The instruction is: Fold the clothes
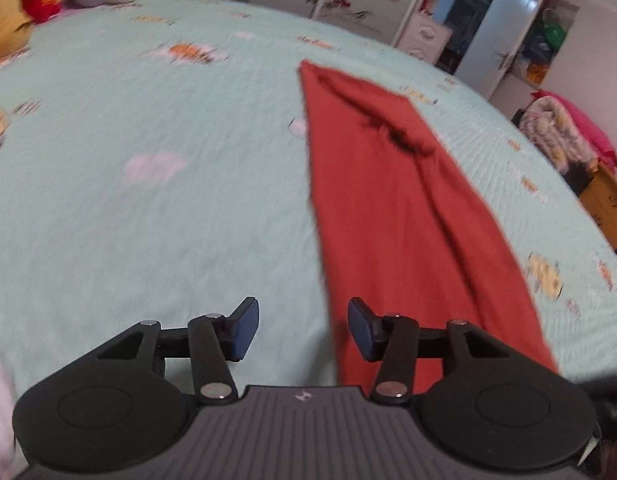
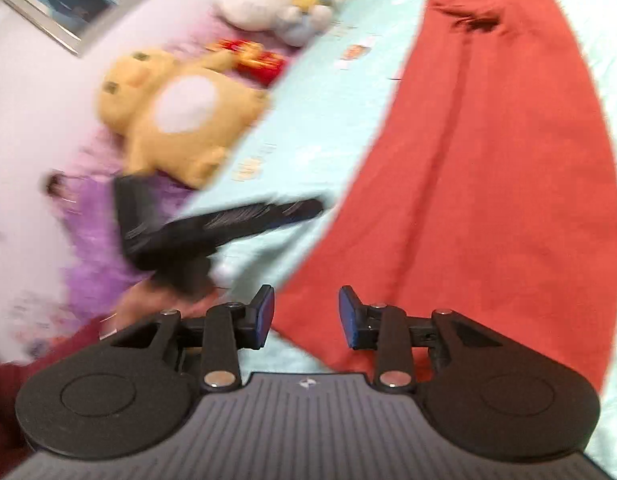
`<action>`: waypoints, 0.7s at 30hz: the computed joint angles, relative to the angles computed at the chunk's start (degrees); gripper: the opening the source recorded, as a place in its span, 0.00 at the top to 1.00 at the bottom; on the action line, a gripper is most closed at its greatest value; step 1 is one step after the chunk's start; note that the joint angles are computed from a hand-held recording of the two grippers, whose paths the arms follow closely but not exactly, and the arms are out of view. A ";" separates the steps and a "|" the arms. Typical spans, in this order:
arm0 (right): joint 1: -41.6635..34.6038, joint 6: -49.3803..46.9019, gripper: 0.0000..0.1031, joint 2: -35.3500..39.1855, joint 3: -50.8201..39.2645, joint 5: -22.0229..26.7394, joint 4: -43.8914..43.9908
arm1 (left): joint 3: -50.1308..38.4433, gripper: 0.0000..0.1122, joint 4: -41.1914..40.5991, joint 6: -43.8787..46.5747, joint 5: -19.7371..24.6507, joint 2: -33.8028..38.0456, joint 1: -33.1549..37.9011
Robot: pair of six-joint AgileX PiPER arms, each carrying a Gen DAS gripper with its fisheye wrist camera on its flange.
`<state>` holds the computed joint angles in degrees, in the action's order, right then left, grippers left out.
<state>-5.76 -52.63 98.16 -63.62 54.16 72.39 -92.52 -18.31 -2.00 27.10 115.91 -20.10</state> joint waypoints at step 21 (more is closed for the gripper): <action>6.99 15.56 0.93 -2.73 1.81 -14.57 -13.29 | 16.86 0.34 42.40 -29.41 -10.68 -8.16 -7.95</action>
<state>1.23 -37.07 95.43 -61.81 39.59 59.10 -75.66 24.09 -31.41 16.41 107.75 -28.05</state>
